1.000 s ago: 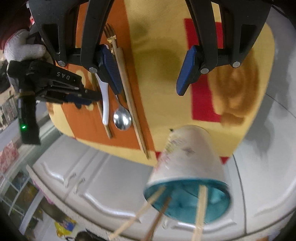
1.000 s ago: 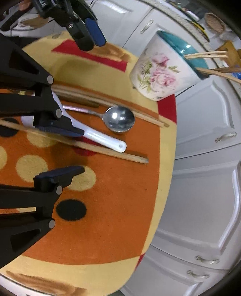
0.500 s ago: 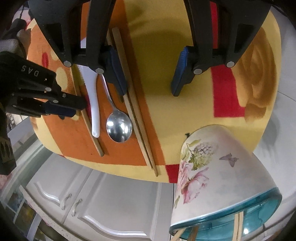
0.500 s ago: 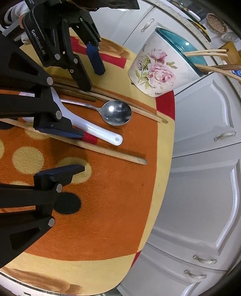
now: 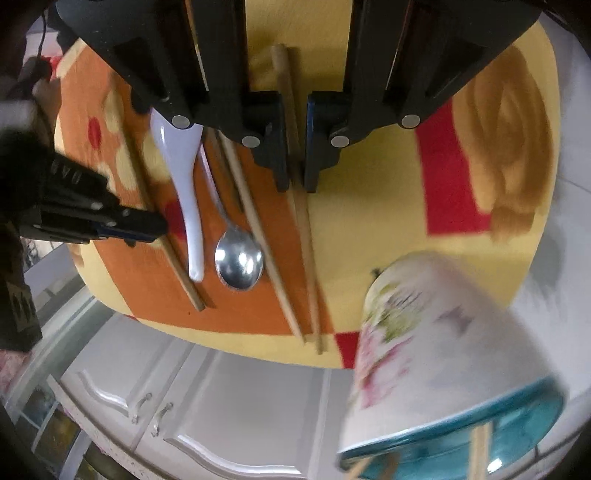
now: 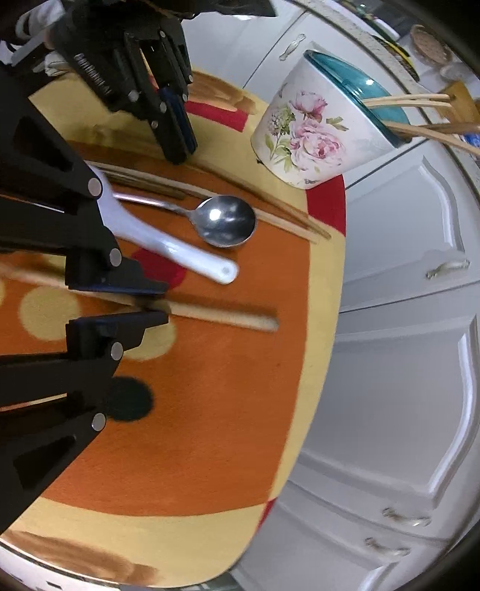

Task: Organize utensils
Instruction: 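Grasp a light chopstick on the mat with the left tool while the right tool grasps another, then lift both held chopsticks upright and carry them to the floral holder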

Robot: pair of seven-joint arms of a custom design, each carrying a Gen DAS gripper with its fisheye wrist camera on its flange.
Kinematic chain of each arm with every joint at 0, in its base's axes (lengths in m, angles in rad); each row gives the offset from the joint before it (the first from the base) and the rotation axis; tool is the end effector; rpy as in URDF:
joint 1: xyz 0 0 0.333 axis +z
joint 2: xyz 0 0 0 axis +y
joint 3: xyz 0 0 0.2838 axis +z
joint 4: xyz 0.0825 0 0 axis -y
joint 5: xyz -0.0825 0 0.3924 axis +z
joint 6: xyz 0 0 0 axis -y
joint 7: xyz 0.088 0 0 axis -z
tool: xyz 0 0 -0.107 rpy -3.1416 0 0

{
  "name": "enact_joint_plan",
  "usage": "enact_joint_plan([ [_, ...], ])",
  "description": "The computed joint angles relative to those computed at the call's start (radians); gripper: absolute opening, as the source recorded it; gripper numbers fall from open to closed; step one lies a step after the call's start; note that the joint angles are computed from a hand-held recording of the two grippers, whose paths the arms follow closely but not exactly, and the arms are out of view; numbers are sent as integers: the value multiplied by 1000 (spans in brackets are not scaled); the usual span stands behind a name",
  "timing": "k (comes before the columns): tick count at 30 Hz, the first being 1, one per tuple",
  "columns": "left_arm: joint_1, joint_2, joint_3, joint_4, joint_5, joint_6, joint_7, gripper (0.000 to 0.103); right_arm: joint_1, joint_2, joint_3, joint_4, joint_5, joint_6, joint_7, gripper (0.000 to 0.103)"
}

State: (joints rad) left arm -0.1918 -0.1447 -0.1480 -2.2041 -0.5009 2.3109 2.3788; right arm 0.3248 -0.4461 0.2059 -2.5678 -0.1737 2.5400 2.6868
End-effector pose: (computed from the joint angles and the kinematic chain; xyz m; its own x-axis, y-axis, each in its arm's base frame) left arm 0.5047 -0.1898 0.4337 -0.7667 -0.6245 0.1489 -0.6211 0.6630 -0.4178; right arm 0.3911 0.2308 0.4230 -0.3929 -0.8894 -0.2338 -0.8083 0.4553 -0.3735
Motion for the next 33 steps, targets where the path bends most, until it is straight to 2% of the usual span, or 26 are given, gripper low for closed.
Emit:
enact_joint_plan([
  [9, 62, -147, 79, -103, 32, -185, 116, 6, 123, -159, -31, -124, 164, -26, -90, 8],
  [12, 70, -143, 82, -88, 35, -216, 107, 9, 84, -147, 0, -107, 141, -33, -67, 25],
  [13, 69, -142, 76, -86, 33, -194, 106, 11, 75, -134, 2, -98, 134, -28, -64, 25],
  [15, 62, -132, 63, -77, 25, -150, 87, 25, 62, -98, -6, -76, 128, -4, -72, 25],
  [16, 54, -117, 58, -61, 12, -143, 77, 26, 49, -75, -4, -57, 116, -3, -71, 25],
  [20, 33, -46, 20, -8, 29, -76, 5, 27, 22, -16, -3, -4, 75, -13, -75, 25],
  [22, 21, -1, 0, 21, 51, -39, -21, 27, 12, 1, -1, 9, 54, -10, -73, 19],
  [23, 15, 15, -11, 27, 73, -15, -41, 27, 3, 12, 5, 19, 35, -17, -65, 12],
  [25, 0, 29, -27, 21, 85, 62, -43, 27, 2, 19, -3, 20, 25, -2, -69, 9],
  [27, -10, 47, -35, 33, 107, 92, -45, 25, 5, 17, -13, 19, 32, 3, -74, 8],
  [28, -11, 54, -35, 44, 112, 85, -54, 19, 5, 14, -12, 20, 30, 0, -74, 8],
  [29, -9, 65, -31, 65, 110, 53, -66, 4, 3, 10, -10, 20, 25, -4, -72, 7],
  [31, 8, 89, -7, 125, 31, -62, -51, 4, 5, -23, -3, 9, 18, -5, -62, 8],
  [33, 34, 70, 11, 137, -28, -109, -33, 4, 5, -61, 8, -3, 10, -3, -47, 8],
])
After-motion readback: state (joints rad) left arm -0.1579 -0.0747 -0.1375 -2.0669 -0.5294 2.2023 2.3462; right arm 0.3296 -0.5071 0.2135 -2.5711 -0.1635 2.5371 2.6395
